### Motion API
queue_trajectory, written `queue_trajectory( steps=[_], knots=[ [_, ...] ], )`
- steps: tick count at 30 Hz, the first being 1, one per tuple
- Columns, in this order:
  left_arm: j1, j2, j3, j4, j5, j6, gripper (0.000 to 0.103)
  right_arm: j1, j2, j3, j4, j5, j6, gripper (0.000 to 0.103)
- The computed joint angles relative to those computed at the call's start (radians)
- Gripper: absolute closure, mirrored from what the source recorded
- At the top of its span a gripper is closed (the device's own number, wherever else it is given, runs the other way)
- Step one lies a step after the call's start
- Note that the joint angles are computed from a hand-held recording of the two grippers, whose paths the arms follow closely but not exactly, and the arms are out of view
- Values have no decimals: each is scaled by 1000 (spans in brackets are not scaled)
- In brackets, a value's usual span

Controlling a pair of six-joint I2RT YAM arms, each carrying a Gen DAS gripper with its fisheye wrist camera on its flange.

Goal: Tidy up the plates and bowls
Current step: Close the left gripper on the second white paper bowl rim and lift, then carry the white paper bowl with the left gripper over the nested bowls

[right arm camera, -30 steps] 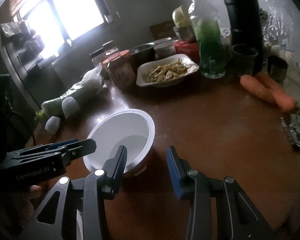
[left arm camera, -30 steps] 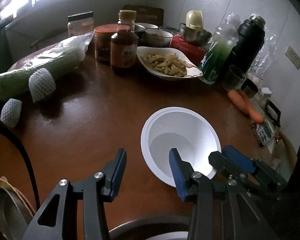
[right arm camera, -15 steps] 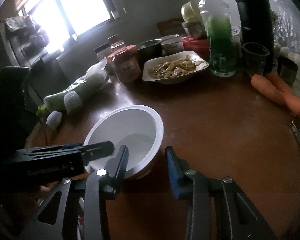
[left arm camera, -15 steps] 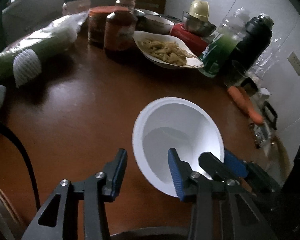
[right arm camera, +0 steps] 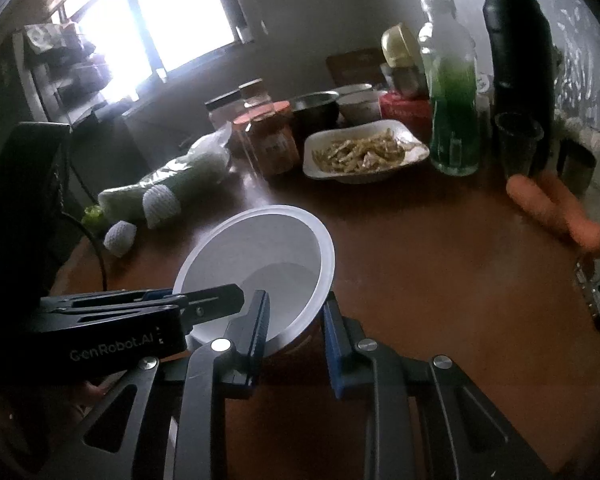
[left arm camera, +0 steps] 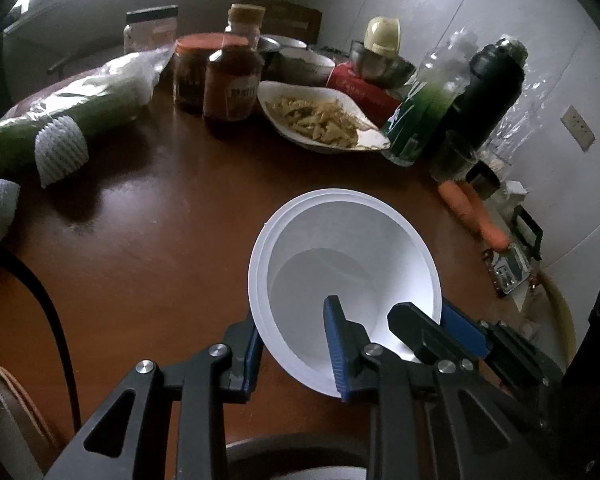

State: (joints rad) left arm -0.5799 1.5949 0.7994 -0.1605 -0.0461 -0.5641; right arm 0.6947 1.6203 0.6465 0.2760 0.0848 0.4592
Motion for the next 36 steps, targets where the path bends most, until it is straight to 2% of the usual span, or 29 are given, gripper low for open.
queue_trajectory(
  steps=[13, 28, 36],
  knots=[
    [-42, -260, -101, -91, -86, -26, 74, 125, -154, -8, -91, 107, 16, 76],
    [-190, -583, -175, -308, -261, -128, 74, 333, -324, -15, -216, 272, 57, 76],
    [-286, -666, -177, -400, -339, -193, 74, 420, -391, -10, -294, 343, 95, 75]
  ],
)
